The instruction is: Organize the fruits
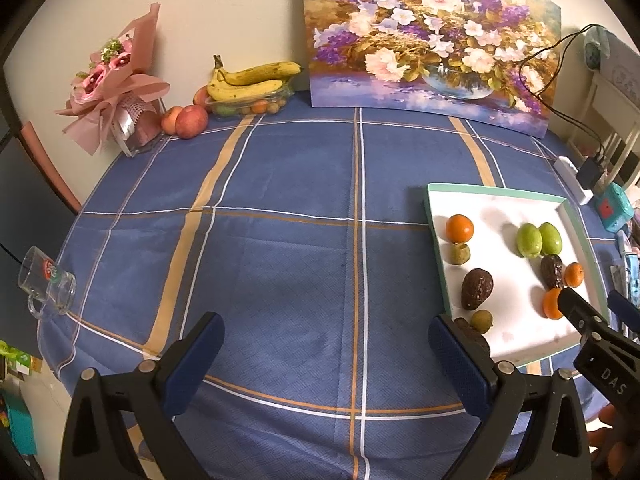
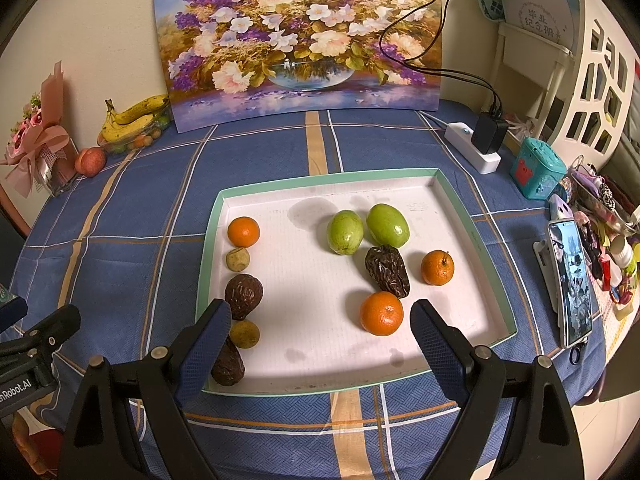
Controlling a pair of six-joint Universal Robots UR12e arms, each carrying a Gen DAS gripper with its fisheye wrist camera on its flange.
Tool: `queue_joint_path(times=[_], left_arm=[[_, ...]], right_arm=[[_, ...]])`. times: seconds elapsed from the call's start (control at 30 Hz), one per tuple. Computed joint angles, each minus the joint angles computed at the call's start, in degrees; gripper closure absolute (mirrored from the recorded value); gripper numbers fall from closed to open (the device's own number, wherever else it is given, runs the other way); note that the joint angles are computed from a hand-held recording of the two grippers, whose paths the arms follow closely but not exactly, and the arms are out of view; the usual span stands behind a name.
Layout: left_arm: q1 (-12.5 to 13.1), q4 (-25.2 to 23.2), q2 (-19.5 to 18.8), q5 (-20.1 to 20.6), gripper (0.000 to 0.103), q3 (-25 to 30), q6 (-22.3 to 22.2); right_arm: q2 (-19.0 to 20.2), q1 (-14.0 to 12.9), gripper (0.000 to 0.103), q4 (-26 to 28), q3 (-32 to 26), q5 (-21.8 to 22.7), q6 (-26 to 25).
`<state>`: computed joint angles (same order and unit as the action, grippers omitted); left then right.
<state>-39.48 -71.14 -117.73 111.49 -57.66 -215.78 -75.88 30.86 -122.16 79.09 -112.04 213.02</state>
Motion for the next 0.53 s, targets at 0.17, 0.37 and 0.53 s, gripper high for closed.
queue_joint_path(times=[0.17, 0.37, 0.53], left_arm=[[0.1, -1.3, 0.0, -0.1, 0.0, 0.1, -0.9], [0.2, -1.5, 0.2, -0.2, 0.0, -0.2, -1.5], [0.2, -1.9, 0.1, -0.4, 0.0, -0.1, -1.6]], right_arm=[[-0.1, 0.0, 0.012, 0.2, 0.1, -0.3, 0.5], [0.0, 0.0, 0.012, 0.4, 0.0, -0.2, 0.9], [0.0, 0.0, 0.012, 0.4, -0.1, -0.2, 0.9]])
